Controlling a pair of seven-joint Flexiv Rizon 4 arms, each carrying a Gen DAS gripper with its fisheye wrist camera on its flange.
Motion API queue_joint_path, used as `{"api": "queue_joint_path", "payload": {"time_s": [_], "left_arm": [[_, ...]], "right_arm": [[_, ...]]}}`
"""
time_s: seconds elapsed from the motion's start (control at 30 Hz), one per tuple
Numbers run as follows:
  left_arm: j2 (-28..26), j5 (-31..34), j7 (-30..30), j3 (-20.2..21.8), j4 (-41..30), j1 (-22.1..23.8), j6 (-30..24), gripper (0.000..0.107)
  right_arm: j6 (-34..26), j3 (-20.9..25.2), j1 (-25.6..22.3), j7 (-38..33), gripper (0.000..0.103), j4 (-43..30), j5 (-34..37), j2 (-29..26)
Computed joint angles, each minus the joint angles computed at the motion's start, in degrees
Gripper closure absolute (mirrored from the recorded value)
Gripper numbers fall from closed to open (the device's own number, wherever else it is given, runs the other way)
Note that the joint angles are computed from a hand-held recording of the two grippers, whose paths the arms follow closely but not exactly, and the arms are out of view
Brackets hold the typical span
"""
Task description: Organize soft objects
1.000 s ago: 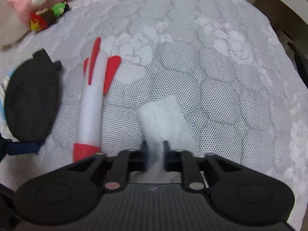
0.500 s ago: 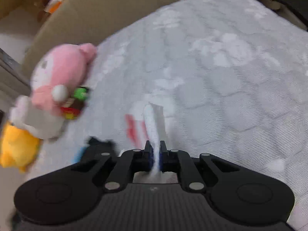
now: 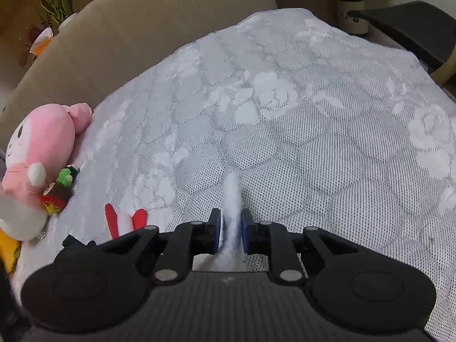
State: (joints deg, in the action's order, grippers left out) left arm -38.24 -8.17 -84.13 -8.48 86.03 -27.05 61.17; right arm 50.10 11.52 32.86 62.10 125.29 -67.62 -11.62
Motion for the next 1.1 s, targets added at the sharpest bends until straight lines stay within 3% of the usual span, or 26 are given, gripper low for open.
{"api": "queue_joint_path", "payload": {"time_s": [0.03,0.1,0.13,0.3,0.4,0.47,0.57,0.67,0.73,0.8,0.83,0.9,1.0,1.1], "left_arm": [[-1.0,2.2,-2.0,2.4,-1.8,-2.0,0.1,0.005],[-2.0,6.0,-4.2,5.4,-4.2,-4.4,-0.5,0.022],[-2.2,7.5,-4.7,6.1,-4.9,-4.9,-0.8,0.025],[-0.1,5.5,4.2,0.3,-1.6,0.2,-0.2,0.058],[2.4,2.4,14.3,-4.1,2.6,4.2,-0.4,0.062],[4.5,0.2,23.2,-6.6,5.4,6.8,-2.1,0.062],[7.2,-0.3,34.4,-6.9,7.6,8.1,-3.0,0.061],[8.8,-1.5,34.9,-4.1,7.2,7.0,-5.0,0.056],[10.3,-6.4,32.9,-4.5,8.8,8.0,-6.3,0.044],[12.6,-14.0,33.0,-6.7,12.6,10.1,-6.9,0.027],[13.9,-16.9,33.5,-7.3,14.9,10.6,-6.3,0.024],[15.8,-21.1,35.0,-7.9,18.6,10.6,-4.2,0.018],[14.7,-18.8,35.4,-6.4,18.9,8.0,-1.0,0.017],[11.1,-15.1,37.5,-6.4,16.8,6.5,4.1,0.019]], "right_arm": [[1.1,-0.3,-0.3,1.3,0.085,0.3,-1.2,0.1],[3.0,-1.0,-1.0,3.7,0.085,0.9,-4.1,0.2],[3.3,-1.0,-1.2,4.1,0.085,1.0,-5.0,0.3],[3.6,-0.8,-1.8,5.0,0.085,0.8,-7.3,0.4],[5.1,-0.9,-2.4,5.9,0.085,0.9,-8.7,0.4],[6.8,-1.0,-2.9,6.9,0.085,1.2,-9.7,0.4],[14.3,-2.4,-5.0,12.9,0.085,1.1,-16.9,-0.5],[21.9,-3.3,-7.8,19.4,0.088,-0.8,-26.5,-2.7],[22.3,-2.5,-8.1,16.4,0.088,-2.1,-26.0,-3.7],[19.9,-1.4,-6.8,7.7,0.084,-2.6,-19.2,-4.2],[19.2,-1.1,-6.2,3.2,0.082,-2.9,-15.6,-4.4],[16.9,-0.6,-4.4,-4.5,0.058,-3.4,-8.8,-4.5],[14.4,-0.1,-2.1,-13.9,0.052,-4.1,0.2,-4.1],[15.7,1.1,-1.1,-23.7,0.048,-5.7,10.0,-5.6]]}}
